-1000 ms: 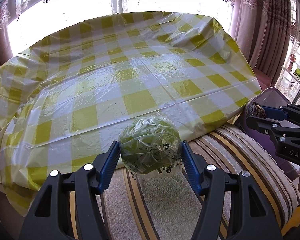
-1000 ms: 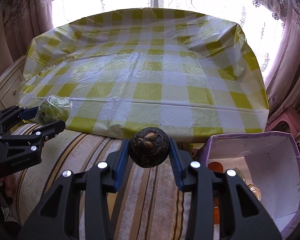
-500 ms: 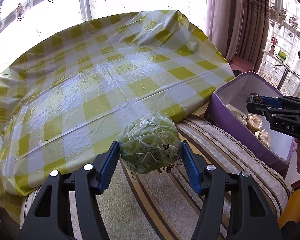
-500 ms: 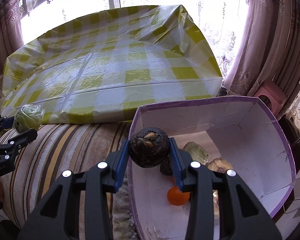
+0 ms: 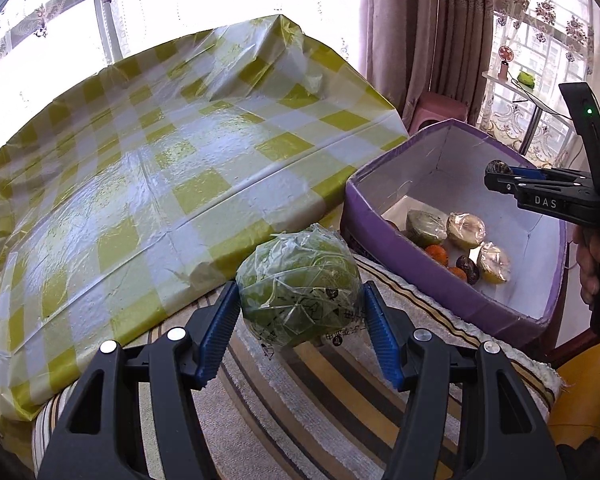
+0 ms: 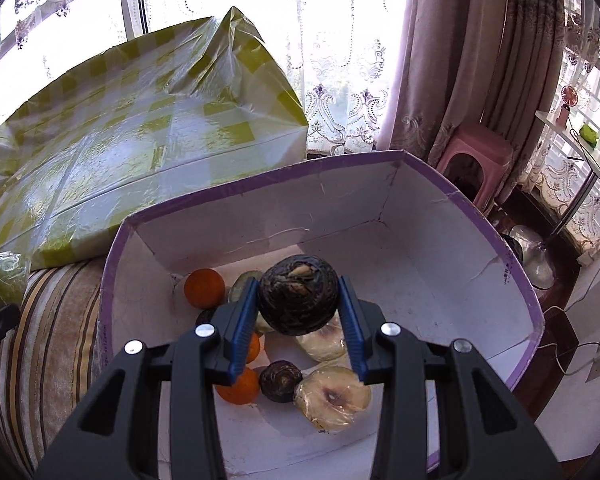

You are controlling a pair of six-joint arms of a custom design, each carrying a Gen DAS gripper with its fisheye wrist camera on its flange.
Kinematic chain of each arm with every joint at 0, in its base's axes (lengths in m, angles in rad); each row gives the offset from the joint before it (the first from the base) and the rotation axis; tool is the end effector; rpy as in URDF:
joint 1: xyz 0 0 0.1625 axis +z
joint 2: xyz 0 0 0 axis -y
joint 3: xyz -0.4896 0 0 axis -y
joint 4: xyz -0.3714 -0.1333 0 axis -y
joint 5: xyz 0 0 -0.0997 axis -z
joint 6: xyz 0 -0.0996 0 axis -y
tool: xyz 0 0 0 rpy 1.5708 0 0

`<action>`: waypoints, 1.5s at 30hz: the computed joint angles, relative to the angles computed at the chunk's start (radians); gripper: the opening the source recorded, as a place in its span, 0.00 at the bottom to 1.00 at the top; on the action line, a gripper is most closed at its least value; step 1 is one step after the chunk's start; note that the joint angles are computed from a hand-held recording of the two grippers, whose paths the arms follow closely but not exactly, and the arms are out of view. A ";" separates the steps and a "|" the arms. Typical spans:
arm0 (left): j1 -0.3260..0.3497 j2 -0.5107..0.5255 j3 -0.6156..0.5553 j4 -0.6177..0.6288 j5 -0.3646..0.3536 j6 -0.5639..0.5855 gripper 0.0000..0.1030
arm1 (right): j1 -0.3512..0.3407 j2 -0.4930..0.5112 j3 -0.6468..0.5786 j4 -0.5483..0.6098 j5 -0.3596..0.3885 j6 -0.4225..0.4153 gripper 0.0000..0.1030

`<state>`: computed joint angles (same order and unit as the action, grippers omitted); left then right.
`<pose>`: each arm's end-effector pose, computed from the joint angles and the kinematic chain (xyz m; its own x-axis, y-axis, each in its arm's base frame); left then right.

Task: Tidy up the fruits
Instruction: 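Open the right tool to drop the dark fruit while the left tool drops the lettuce in the box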

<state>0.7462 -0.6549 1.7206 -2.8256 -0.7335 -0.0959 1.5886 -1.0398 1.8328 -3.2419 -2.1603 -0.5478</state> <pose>-0.3575 -0.6128 0.0889 -0.6235 0.3311 -0.7082 0.6645 0.7017 -0.2570 0.0892 -0.6344 0.3439 -0.7101 0.0200 0.7039 -0.4465 0.7601 -0.4720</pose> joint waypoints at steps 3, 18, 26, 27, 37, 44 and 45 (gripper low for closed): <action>-0.001 0.023 -0.029 0.004 -0.022 0.029 0.58 | -0.010 -0.001 -0.008 -0.021 -0.019 -0.005 0.39; 0.031 0.182 -0.296 0.097 -0.146 0.152 0.58 | -0.034 0.034 -0.060 0.000 -0.107 0.016 0.39; 0.059 0.282 -0.492 0.244 -0.204 0.161 0.58 | -0.037 0.076 -0.119 0.013 -0.162 0.010 0.39; 0.063 0.295 -0.516 0.266 -0.212 0.163 0.58 | -0.039 0.080 -0.126 0.018 -0.166 0.012 0.39; 0.082 0.389 -0.696 0.401 -0.245 0.162 0.58 | -0.039 0.114 -0.191 0.098 -0.219 0.013 0.39; 0.097 0.456 -0.823 0.565 -0.270 0.144 0.58 | -0.043 0.129 -0.220 0.168 -0.256 0.026 0.39; 0.099 0.463 -0.836 0.576 -0.273 0.142 0.58 | -0.042 0.134 -0.225 0.172 -0.266 0.028 0.39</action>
